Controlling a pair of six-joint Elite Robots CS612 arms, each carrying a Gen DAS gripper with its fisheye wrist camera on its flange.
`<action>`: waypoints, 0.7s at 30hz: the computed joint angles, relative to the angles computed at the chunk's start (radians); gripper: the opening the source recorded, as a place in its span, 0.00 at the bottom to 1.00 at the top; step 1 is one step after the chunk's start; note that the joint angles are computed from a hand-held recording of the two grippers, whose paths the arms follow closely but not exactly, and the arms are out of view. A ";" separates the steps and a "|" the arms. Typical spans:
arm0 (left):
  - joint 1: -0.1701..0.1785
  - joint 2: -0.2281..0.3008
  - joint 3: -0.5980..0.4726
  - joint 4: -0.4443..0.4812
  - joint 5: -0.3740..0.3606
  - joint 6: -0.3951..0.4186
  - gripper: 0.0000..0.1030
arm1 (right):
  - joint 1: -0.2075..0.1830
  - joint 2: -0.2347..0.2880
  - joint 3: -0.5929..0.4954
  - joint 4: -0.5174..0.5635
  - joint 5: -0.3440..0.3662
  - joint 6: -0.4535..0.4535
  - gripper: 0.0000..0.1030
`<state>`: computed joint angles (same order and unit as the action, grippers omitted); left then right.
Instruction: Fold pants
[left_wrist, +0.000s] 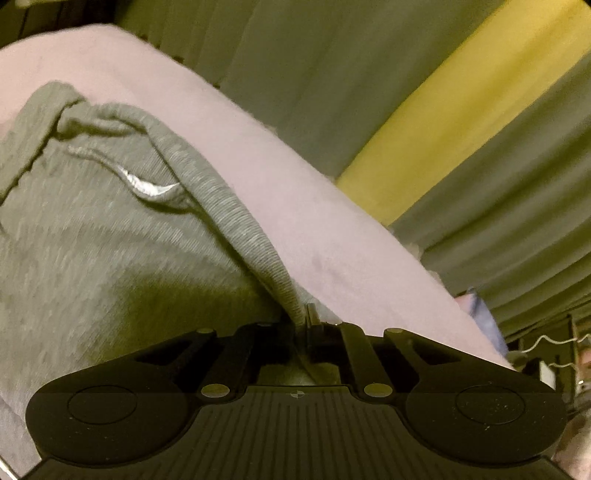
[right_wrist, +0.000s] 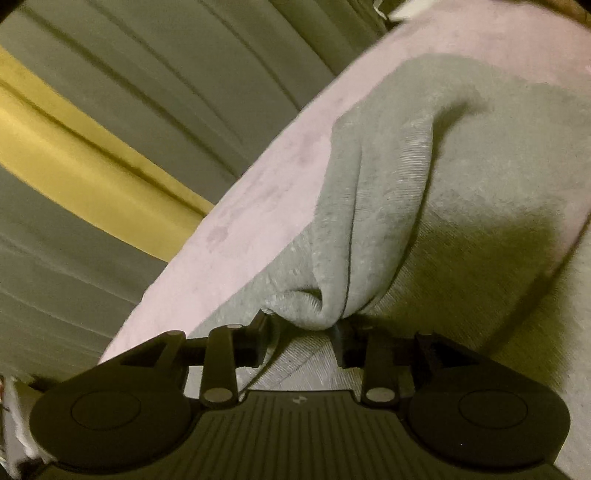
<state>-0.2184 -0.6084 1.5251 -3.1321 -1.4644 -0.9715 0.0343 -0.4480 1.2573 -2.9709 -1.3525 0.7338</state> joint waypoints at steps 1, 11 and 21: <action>0.002 -0.005 0.006 -0.005 -0.009 -0.009 0.07 | -0.007 -0.002 0.007 -0.013 0.022 0.028 0.31; -0.082 -0.164 0.278 -0.295 0.150 0.107 0.07 | -0.019 -0.166 0.292 -0.368 0.013 -0.005 0.09; -0.212 -0.261 0.600 -0.303 0.240 -0.045 0.07 | -0.031 -0.345 0.667 -0.353 -0.009 -0.108 0.09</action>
